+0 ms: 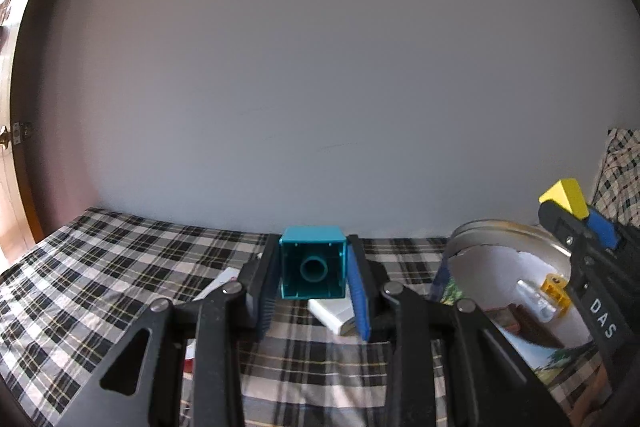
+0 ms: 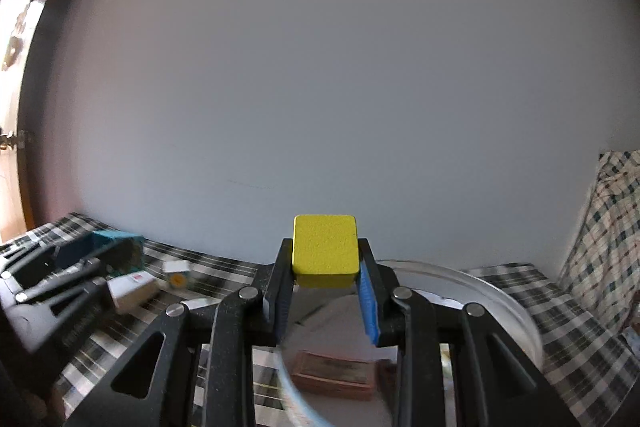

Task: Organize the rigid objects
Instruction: 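Carry the teal block and yellow cube over the tin with both tools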

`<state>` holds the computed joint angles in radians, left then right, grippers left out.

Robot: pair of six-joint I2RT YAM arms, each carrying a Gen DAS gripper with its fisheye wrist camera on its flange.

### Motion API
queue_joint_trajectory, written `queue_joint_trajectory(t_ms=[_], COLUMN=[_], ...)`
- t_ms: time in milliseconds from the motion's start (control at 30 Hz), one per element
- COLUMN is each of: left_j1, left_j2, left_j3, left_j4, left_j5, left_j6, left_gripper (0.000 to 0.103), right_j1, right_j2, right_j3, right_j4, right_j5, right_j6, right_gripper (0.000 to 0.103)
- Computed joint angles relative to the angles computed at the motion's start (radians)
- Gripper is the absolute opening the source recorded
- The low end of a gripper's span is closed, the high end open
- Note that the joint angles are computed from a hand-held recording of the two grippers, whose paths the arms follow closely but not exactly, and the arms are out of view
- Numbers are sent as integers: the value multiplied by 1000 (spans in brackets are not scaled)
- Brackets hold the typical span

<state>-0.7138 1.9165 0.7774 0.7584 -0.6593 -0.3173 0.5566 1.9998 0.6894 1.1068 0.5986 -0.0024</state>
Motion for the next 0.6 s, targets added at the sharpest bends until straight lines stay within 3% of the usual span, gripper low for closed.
queue_joint_trajectory(t_ms=[300, 600], left_j1=[-63, -103], left_j2=[73, 147], left_j3=[134, 274], left_j4=[-44, -87], left_j5=[-2, 24], left_j6=[18, 33], left_gripper=[30, 30], right_j1=[-91, -265], right_j2=[-32, -115], right_j3=[-55, -139], right_j4=[61, 44], right_j5=[-28, -144], right_j6=[-9, 58], right_gripper=[32, 32])
